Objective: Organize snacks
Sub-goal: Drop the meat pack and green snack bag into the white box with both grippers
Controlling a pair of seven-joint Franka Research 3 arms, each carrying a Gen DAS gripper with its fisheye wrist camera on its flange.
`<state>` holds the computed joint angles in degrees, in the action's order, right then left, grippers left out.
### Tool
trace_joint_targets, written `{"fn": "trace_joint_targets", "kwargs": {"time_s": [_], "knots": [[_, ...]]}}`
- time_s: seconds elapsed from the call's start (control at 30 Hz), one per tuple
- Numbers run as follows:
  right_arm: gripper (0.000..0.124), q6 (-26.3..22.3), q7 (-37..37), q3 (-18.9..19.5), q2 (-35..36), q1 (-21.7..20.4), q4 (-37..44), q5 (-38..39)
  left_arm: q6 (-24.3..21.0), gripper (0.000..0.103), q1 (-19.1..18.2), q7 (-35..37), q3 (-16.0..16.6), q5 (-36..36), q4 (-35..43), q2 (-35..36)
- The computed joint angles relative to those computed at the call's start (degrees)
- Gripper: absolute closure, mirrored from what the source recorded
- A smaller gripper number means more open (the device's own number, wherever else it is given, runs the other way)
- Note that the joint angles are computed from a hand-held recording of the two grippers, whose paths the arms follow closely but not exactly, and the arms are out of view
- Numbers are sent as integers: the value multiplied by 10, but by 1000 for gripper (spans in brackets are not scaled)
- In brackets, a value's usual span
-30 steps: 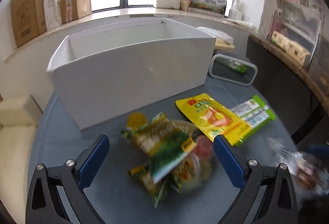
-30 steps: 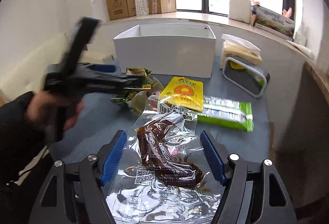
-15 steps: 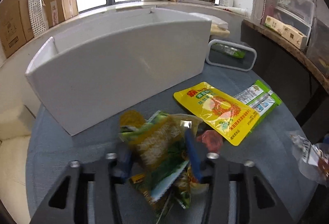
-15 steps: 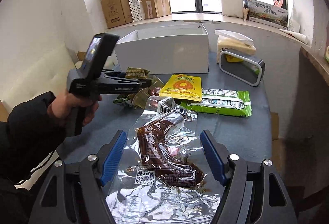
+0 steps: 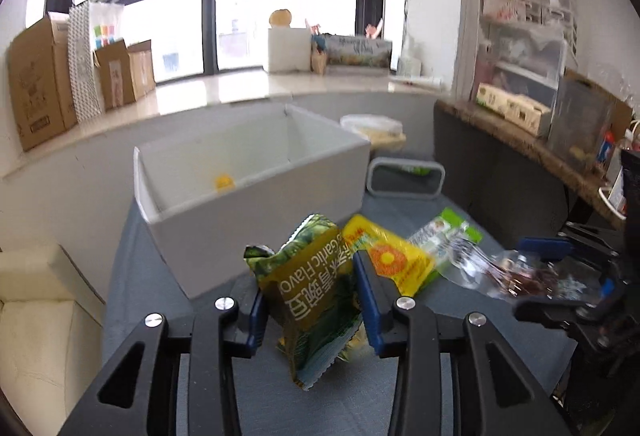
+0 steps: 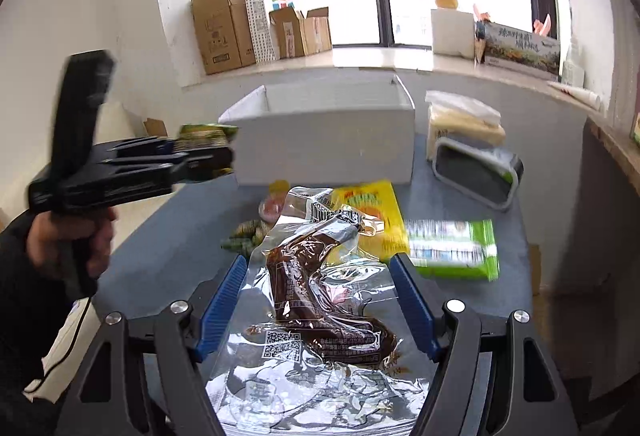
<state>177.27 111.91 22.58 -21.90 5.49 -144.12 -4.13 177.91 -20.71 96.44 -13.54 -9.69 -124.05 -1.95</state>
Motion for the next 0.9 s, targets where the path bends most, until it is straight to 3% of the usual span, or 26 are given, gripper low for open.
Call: {"fn": "trace_joint_targets", "kwargs": {"time_s": [0.1, 0.2, 0.27, 0.37, 0.5, 0.6, 0.7, 0.9], "knots": [[46, 1, 0, 15, 43, -30, 62, -26, -5, 60, 11, -6, 7, 12, 28, 4], [46, -1, -25, -27, 101, 3, 133, -23, -23, 60, 24, 40, 8, -43, 79, 28], [46, -19, 19, -5, 141, -35, 193, -92, -34, 60, 44, 79, -5, -76, 116, 49], [46, -54, 68, -4, 208, -45, 286, -177, -50, 60, 61, 48, -5, -14, 167, 84], [46, -110, 116, -41, 302, -12, 421, -259, -85, 60, 87, 35, -19, 21, 242, 140], [46, -151, 72, -51, 374, 4, 518, -220, -112, 60, 98, 25, -30, 46, 301, 187], [46, -200, 56, -86, 437, 44, 610, -238, -149, 60, 98, 8, -30, 72, 365, 238], [45, -215, 25, -116, 496, 65, 671, -173, -192, 57, 85, -18, -17, 124, 444, 308]]}}
